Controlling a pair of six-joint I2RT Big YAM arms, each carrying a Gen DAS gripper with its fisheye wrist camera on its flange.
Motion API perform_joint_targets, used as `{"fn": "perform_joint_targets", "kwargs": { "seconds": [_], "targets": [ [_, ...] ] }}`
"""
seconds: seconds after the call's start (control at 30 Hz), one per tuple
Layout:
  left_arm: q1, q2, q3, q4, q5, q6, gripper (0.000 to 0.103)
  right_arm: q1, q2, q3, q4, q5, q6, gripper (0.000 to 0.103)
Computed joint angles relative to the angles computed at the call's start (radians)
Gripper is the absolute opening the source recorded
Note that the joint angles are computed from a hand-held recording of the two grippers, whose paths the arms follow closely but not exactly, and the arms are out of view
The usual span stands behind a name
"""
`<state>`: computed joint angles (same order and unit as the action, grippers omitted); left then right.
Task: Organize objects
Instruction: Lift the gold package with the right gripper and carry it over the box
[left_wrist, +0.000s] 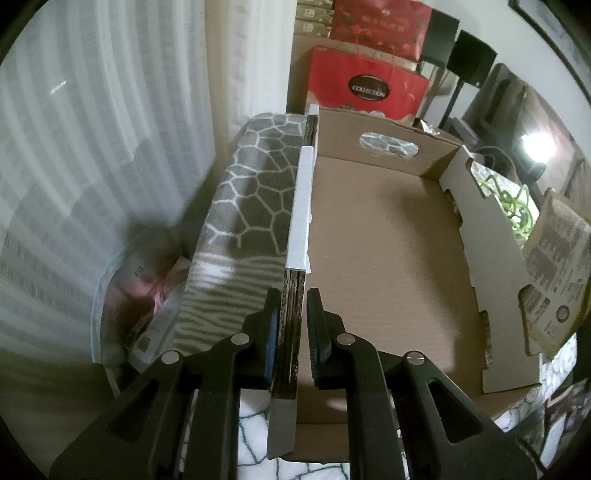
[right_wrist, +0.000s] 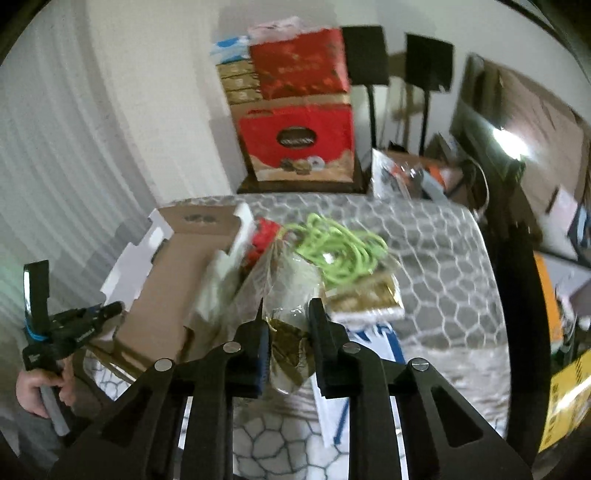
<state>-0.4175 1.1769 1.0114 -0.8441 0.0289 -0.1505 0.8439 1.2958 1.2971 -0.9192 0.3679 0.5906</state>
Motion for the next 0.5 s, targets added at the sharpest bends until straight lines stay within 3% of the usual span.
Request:
{"fn": "perform_joint_targets", "kwargs": {
  "seconds": [0.5],
  "targets": [
    [0.001, -0.004, -0.002, 0.000, 0.003, -0.005, 0.012, 0.057, 0.308, 0.348, -0.128, 0.091, -0.204, 0.018]
  ]
}}
